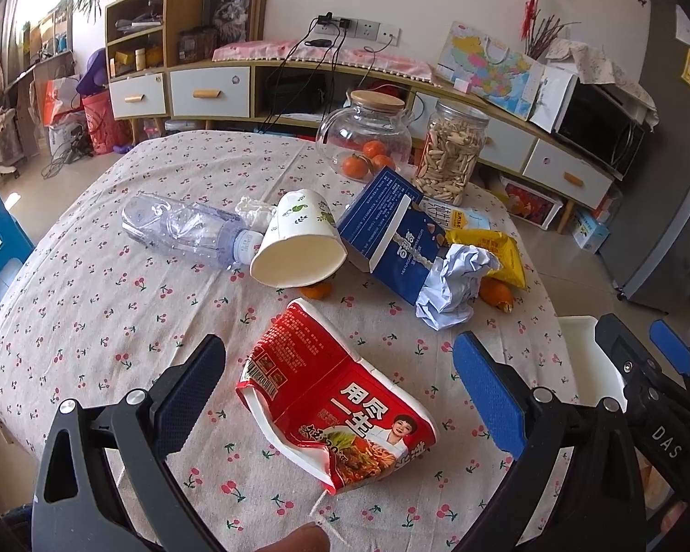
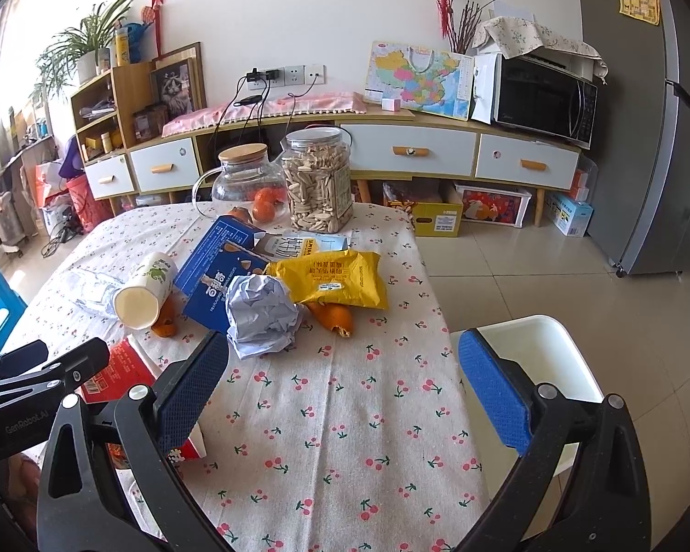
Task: Collect trash
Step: 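Grasp the red noodle wrapper with the left gripper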
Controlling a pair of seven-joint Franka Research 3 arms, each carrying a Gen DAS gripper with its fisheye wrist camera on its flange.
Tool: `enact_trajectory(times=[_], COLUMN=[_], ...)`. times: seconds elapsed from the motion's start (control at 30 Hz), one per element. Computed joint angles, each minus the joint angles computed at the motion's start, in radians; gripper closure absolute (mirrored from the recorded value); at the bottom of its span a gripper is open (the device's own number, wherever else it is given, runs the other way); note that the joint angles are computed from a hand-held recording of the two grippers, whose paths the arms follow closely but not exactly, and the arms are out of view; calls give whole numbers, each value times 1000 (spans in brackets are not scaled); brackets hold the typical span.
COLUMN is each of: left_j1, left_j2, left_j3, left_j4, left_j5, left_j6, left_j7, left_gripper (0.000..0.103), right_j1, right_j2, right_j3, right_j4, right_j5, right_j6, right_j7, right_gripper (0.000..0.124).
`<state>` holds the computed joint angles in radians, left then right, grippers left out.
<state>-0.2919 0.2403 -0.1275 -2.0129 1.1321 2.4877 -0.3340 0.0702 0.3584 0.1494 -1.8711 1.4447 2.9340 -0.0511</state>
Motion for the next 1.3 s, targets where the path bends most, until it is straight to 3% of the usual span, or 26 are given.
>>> enact_trajectory(times=[0.17,0.33,0.57,0.73,0.87,0.93,1.03,1.3], left_j1=[31,67,80,122,62,57,35,13], left_j2=[-10,-3,45,81,108,130,152,153], left_j3=[4,10,8,11,64,64,73,96], left_j4=[-32,-68,-56,-106,-64,-34,5,24], left_j5=[-98,-203,-365,-567,-534,-530,-518,-453], left_j6=[19,111,158,304,291,296,261,281], left_j7=[-8,4,90,112,86,109,132,178], left_gripper=[7,7,7,7,7,7,12,43], right_j1=[11,-4,-34,-46,-57,-61,-64,-71], right_j2=[12,26,48,74,85,89,94,118], right_j3=[-18,-27,-31,-39,-39,-38,-38,-44], right_j4=[-1,9,36,63,74,77,80,110], right_j5=[-141,-301,-451,-542,-589,-608,-629,-679], right_j6=[2,-44,-117,-173,-206,-213,-214,-253], right_j7=[149,345,538,655,714,731,750,821], right_gripper=[28,28,28,28,28,28,28,28])
